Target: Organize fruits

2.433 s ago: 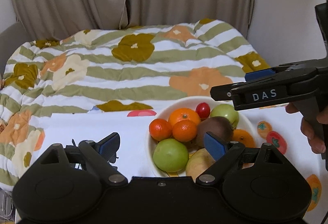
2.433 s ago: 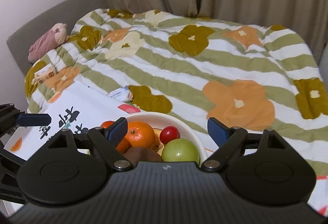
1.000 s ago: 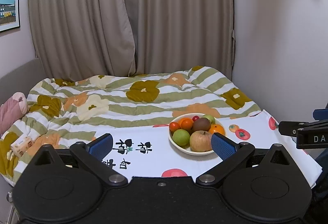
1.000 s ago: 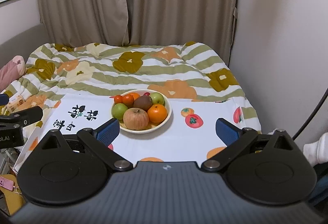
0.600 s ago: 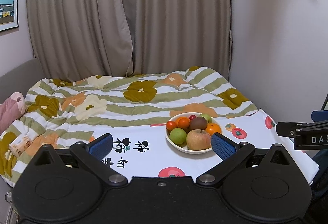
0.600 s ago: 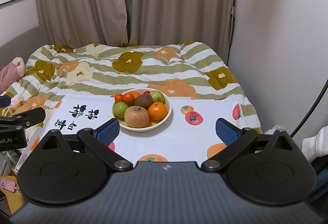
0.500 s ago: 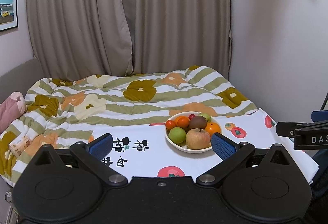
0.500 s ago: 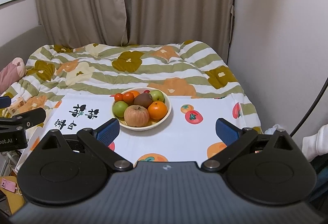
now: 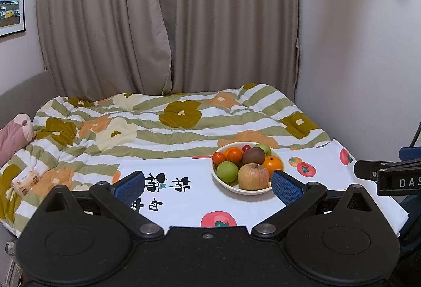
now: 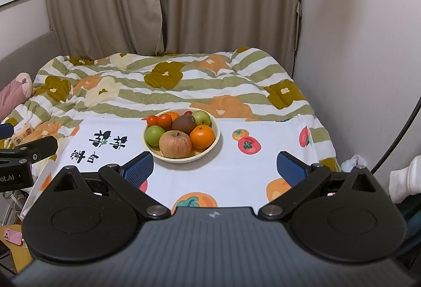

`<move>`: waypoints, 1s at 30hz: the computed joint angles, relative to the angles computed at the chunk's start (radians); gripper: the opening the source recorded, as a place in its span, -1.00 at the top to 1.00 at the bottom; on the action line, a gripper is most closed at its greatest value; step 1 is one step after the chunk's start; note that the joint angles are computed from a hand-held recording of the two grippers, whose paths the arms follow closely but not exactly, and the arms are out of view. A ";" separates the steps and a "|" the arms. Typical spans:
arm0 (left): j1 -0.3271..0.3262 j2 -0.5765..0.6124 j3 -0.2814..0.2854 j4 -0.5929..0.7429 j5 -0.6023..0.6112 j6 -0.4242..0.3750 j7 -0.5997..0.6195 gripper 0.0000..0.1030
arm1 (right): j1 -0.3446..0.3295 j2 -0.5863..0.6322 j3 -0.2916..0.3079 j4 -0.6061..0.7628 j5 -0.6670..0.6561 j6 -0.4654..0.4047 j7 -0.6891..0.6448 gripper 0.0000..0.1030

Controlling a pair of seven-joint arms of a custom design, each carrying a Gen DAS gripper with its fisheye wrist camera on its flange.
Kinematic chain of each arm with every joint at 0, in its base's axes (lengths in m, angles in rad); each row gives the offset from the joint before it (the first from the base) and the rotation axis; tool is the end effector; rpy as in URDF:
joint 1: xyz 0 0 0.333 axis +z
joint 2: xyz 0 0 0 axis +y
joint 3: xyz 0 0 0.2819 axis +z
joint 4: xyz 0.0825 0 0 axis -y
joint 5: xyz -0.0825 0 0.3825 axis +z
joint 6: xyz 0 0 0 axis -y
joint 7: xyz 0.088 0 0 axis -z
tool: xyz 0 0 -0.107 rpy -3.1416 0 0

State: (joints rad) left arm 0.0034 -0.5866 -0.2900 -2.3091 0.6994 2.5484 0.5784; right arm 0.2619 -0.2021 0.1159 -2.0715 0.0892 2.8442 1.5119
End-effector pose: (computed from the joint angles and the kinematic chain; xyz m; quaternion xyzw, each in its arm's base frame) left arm 0.4212 -0.1582 0.6127 -0.6838 0.5308 -0.2878 0.4096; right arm 0.5133 0.2040 0.6039 -0.7304 0.4974 -0.2572 0.3911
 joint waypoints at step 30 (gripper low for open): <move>0.003 -0.011 0.005 -0.009 -0.009 -0.007 0.005 -1.00 | 0.005 0.005 0.001 -0.006 0.011 -0.007 -0.002 -1.00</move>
State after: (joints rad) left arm 0.0060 -0.5976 -0.2847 -2.3177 0.6899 2.5414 0.5830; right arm 0.2667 -0.1974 0.1170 -2.0778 0.1006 2.8376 1.5102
